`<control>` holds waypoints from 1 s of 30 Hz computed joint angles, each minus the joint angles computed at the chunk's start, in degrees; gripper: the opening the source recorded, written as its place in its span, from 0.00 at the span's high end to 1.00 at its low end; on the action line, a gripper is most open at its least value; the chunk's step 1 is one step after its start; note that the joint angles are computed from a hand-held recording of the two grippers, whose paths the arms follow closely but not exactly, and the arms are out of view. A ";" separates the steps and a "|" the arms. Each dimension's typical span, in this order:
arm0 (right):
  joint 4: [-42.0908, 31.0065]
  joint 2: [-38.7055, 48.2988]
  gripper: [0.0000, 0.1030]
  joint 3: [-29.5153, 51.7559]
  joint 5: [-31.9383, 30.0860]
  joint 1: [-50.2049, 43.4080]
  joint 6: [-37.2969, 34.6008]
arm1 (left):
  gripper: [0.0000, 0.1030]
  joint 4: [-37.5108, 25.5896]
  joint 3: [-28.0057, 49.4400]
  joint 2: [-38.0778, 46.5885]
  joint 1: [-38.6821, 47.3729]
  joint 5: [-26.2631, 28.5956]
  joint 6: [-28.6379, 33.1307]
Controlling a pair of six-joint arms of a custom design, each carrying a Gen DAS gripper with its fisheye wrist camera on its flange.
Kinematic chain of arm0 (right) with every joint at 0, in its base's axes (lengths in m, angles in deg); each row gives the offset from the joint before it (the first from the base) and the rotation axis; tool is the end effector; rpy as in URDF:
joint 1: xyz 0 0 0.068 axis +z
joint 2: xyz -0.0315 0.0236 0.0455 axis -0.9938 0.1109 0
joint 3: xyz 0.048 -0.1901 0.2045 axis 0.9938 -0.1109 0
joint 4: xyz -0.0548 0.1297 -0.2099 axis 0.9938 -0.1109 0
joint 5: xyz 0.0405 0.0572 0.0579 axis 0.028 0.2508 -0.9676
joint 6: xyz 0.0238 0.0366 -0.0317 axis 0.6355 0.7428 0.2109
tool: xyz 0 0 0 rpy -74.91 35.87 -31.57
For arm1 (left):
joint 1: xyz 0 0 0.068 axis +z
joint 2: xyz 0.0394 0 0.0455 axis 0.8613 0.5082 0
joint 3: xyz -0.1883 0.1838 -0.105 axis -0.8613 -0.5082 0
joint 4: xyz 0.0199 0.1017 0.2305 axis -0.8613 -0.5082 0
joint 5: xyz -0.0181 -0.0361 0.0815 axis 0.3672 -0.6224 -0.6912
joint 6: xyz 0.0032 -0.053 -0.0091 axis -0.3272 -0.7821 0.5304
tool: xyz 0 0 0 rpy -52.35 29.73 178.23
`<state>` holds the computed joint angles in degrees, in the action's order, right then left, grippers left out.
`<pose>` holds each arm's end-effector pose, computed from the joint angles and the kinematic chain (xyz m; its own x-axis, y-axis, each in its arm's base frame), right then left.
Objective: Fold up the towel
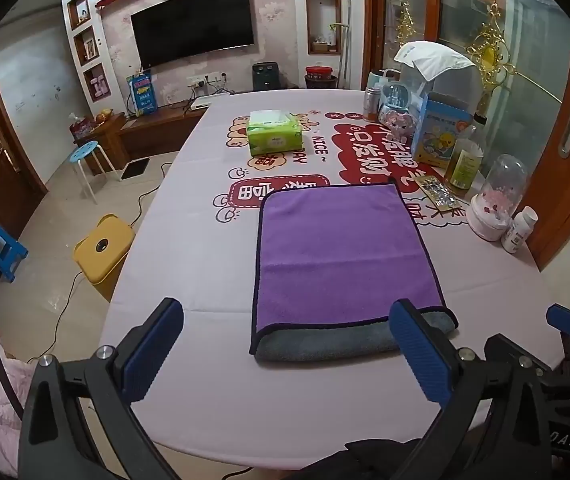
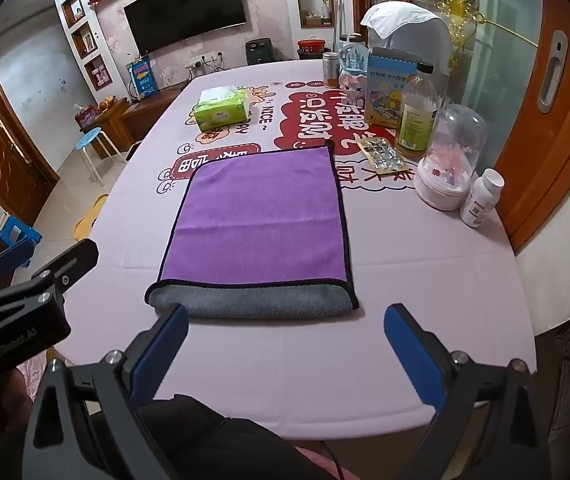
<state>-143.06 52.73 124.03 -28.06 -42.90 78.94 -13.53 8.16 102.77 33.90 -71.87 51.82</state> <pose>0.2818 0.2384 0.3406 -0.7920 -0.2842 -0.5404 -0.3908 0.9160 0.0909 0.2415 -0.0963 0.3504 -0.7332 -0.2426 -0.6353 -0.3526 0.9344 0.0501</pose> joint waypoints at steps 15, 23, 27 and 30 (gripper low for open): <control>-0.42 0.98 0.04 1.22 -0.07 -0.19 -0.21 | 0.01 -0.06 1.19 0.57 0.30 0.50 0.65; -0.35 1.02 0.04 1.15 0.02 -0.11 -0.15 | 0.01 0.48 0.96 0.44 1.26 0.98 1.52; -0.33 0.94 0.04 1.05 0.10 -0.03 -0.10 | 0.01 -0.20 1.03 0.01 1.26 0.80 1.00; -0.25 0.93 0.04 0.96 0.06 0.01 -0.13 | 0.01 -0.24 0.79 -0.18 1.18 0.68 0.84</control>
<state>-143.31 53.66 124.99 -28.01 -42.89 78.81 -13.78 8.96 102.59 35.08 -71.18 52.66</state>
